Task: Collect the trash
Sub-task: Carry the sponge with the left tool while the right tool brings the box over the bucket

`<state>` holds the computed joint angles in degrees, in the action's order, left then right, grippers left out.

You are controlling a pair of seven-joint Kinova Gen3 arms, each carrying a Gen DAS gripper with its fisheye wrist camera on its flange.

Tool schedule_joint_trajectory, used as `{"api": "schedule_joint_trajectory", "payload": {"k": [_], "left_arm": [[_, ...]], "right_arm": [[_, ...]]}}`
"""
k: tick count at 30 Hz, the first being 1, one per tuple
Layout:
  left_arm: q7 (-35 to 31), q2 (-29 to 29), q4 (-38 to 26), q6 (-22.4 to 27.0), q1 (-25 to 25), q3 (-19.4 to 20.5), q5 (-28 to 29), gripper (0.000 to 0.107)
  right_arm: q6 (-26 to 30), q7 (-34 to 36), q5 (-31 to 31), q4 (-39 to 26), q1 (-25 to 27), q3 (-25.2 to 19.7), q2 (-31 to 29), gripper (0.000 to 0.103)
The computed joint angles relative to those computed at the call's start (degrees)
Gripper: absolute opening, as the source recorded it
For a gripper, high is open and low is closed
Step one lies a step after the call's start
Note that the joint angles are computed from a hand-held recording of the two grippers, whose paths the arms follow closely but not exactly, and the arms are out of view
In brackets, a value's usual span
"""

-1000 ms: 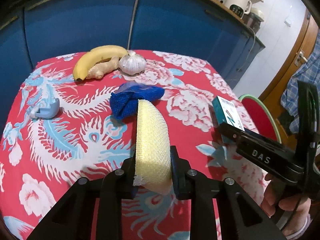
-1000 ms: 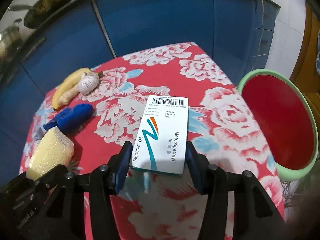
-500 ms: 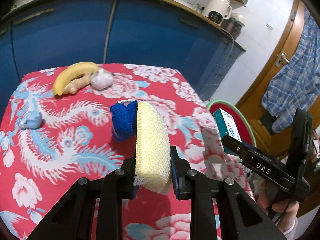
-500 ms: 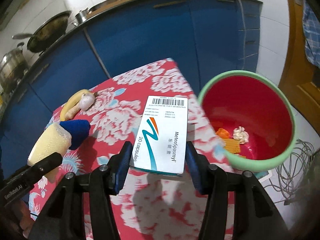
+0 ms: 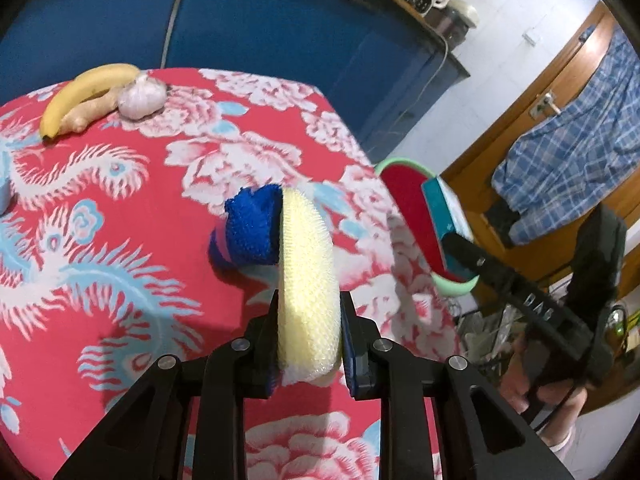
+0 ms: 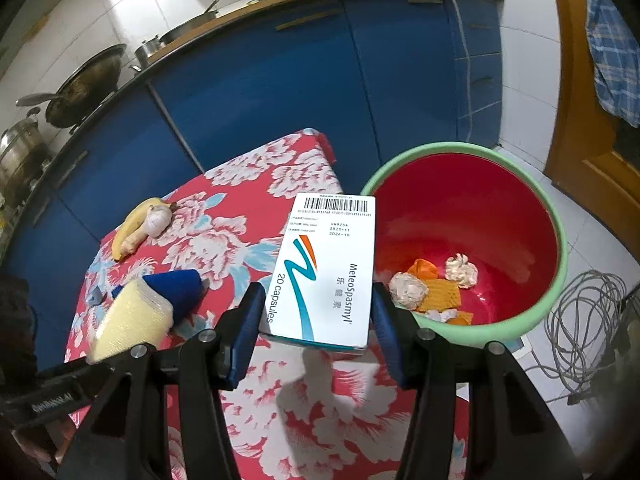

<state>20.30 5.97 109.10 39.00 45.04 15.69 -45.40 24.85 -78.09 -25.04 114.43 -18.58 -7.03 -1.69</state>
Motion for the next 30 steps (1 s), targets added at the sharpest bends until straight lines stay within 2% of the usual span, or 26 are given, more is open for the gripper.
{"api": "schedule_joint_trajectory", "payload": {"k": [7,17,23,30], "left_arm": [[4.1,-2.4,3.9,2.9,0.0,1.4,2.3,0.023],[12.4,-6.6,10.4,1.3,-3.6,4.7,2.5,0.023],[16.0,-9.1,12.8,2.4,-5.4,7.5,1.5,0.023],[19.0,-11.6,13.6,6.6,-7.2,11.1,1.1,0.023]], "right_arm": [[-0.1,3.0,-2.2,-1.5,-2.0,-1.9,2.0,0.055],[-1.6,7.0,-4.6,-5.0,-5.7,-7.1,6.4,0.055],[-4.3,7.9,-4.2,-5.9,-7.8,-9.6,8.0,0.055],[-5.1,5.2,-0.7,-6.2,-9.2,-10.1,8.4,0.055]]}}
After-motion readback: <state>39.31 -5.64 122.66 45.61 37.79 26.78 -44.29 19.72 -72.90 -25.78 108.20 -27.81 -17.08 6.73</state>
